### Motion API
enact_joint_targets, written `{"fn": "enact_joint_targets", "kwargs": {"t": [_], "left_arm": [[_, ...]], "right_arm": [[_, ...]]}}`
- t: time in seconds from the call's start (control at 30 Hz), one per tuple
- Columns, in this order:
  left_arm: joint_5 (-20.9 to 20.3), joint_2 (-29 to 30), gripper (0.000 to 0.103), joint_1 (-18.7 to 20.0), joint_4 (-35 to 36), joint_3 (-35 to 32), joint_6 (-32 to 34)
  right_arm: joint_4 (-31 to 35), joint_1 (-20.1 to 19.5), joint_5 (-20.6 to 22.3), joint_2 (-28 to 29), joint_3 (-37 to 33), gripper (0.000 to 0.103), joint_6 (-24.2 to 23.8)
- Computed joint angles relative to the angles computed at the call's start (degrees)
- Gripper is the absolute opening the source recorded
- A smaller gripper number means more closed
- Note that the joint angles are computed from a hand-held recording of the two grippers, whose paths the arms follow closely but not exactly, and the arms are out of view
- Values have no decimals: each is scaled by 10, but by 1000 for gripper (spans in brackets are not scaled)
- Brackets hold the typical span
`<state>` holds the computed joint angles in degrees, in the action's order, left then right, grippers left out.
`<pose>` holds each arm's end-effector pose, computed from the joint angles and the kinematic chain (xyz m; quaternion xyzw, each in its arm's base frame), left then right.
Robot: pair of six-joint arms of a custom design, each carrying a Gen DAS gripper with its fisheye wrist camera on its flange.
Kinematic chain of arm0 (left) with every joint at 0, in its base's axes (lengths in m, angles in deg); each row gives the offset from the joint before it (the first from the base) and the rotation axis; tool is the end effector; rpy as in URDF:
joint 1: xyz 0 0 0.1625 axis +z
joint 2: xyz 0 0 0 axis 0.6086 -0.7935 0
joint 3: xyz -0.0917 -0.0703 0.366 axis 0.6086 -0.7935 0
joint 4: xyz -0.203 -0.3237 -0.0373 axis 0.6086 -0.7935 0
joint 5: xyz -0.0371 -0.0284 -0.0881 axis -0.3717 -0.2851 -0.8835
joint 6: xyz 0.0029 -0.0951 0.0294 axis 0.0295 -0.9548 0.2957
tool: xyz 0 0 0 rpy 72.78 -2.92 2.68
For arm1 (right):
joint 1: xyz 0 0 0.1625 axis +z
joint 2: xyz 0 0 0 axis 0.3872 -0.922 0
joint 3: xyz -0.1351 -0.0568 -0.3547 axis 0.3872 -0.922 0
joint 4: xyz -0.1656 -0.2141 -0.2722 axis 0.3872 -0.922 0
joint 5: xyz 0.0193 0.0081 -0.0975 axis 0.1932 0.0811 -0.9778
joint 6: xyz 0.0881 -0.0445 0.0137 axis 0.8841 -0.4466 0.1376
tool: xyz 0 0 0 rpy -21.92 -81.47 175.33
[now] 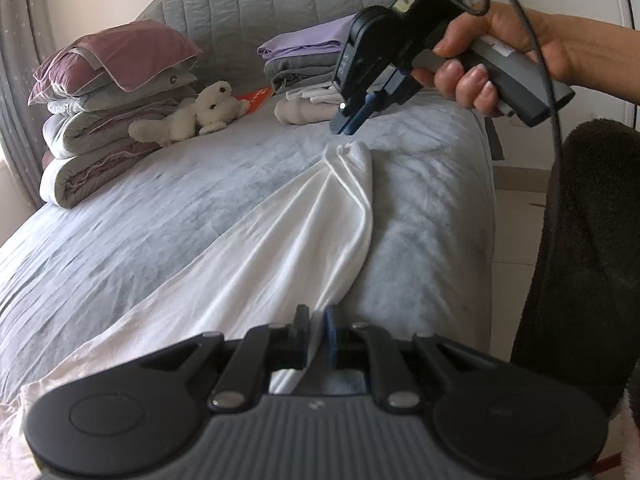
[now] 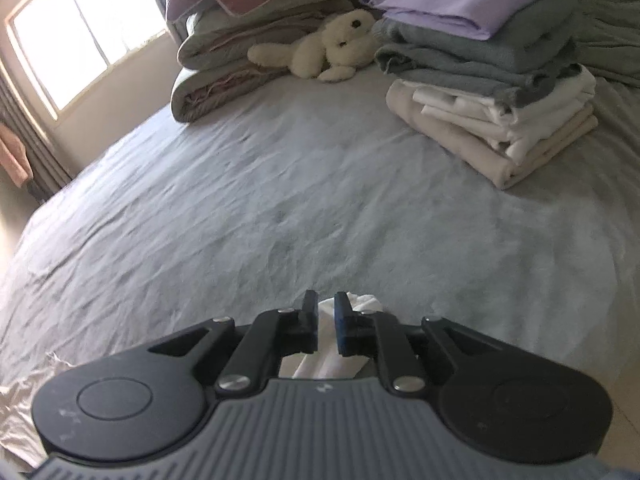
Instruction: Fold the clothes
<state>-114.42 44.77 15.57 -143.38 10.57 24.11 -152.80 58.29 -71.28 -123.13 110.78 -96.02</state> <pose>-0.2607 -0.6105 -0.0177 0.6410 0.7238 -0.2078 0.1484 -0.0039 -0.6398 0.3107 -0.0789 -0.8387 0.4744 0.2555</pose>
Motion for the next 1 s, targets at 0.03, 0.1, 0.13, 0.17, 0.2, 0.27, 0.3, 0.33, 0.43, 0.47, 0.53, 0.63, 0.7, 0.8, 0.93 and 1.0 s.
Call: {"fn": "enact_joint_targets", "kwargs": {"t": [0.03, 0.1, 0.13, 0.17, 0.2, 0.27, 0.3, 0.33, 0.43, 0.47, 0.53, 0.63, 0.7, 0.8, 0.93, 1.0], "left_arm": [[0, 0, 9, 0, 1, -1, -1], [-1, 0, 9, 1, 5, -2, -5], [-1, 0, 9, 1, 6, -3, -8], [-2, 0, 9, 2, 7, -4, -11], [-3, 0, 9, 2, 8, -4, -12], [-2, 0, 9, 2, 6, -2, -13], [-1, 0, 9, 1, 4, -1, -12], [-1, 0, 9, 1, 3, 0, -11], [-1, 0, 9, 1, 7, -2, -10], [-2, 0, 9, 2, 9, -3, -10], [-3, -1, 9, 2, 13, -4, -10], [-3, -1, 9, 2, 13, -5, -9], [-3, -1, 9, 2, 14, -5, -9], [-3, -3, 9, 3, 18, -6, -11], [-4, -5, 9, 3, 18, -2, -11], [-4, -5, 9, 3, 19, -3, -14]], "right_arm": [[-5, -1, 1, -3, 5, 20, 2], [-6, 0, -9, -5, 9, 29, 2], [-1, 0, -11, -7, 11, 32, 3], [5, 0, -13, -9, 13, 32, 4], [12, 1, -14, -9, 13, 32, 3], [19, 2, -16, -4, 8, 32, 1], [22, 3, -17, 0, 4, 32, 1], [24, 5, -22, 5, -2, 32, 5], [31, 8, -36, 22, -21, 32, 14], [33, 10, -45, 27, -26, 32, 16], [27, 12, -65, 36, -32, 32, 10], [6, 15, -85, 47, -31, 21, -17], [-13, 15, -92, 46, -22, 7, -32], [-28, 10, -81, 28, 3, 4, -18], [-48, 1, -78, -15, 59, 4, 19], [-40, -5, -79, -32, 77, 8, 47]]}}
